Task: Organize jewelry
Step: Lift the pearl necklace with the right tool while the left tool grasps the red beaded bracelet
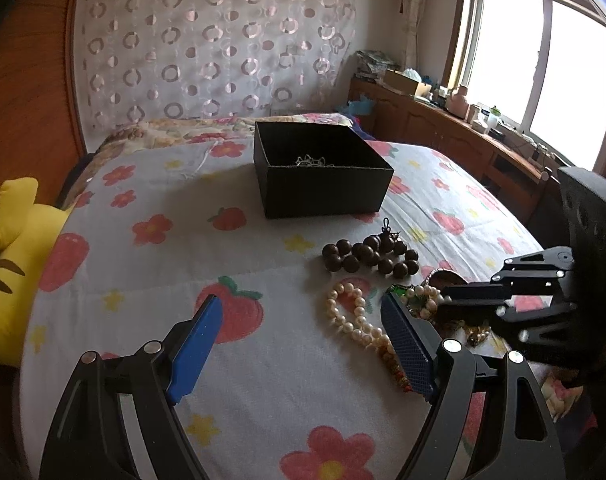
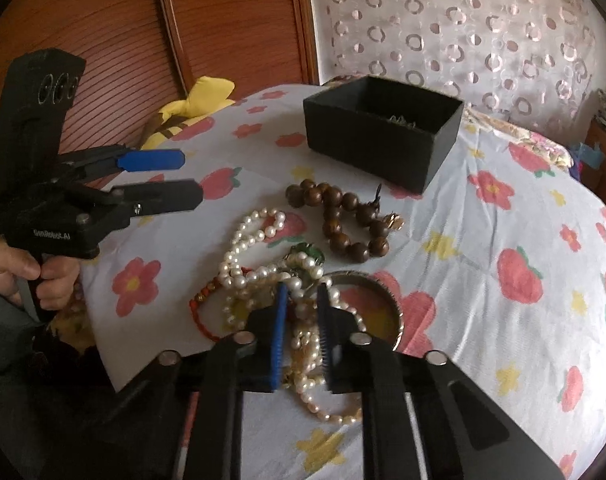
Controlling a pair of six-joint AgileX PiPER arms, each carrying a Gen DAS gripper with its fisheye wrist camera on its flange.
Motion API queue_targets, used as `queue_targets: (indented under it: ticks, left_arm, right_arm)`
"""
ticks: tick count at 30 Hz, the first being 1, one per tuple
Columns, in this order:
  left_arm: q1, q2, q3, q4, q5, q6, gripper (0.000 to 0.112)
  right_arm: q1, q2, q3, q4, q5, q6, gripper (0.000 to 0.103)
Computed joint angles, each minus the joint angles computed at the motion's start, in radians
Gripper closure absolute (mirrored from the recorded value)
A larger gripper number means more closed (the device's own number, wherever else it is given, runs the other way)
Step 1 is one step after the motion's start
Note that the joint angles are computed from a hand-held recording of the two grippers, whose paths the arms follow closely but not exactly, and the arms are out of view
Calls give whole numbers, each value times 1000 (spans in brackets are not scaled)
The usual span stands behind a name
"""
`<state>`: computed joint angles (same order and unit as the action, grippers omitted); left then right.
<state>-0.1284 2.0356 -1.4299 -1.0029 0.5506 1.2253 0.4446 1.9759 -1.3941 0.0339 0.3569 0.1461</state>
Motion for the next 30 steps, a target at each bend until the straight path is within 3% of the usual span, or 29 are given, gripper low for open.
queue_targets:
  ticks: [12, 30]
  left_arm:
    - [1, -26, 16, 10, 19, -11, 34]
    - [-41, -43, 88, -15, 33, 55, 34]
  right_arm:
    - [-15, -88, 8, -9, -59, -2, 94]
    - [9, -181, -193, -457, 20, 322, 94]
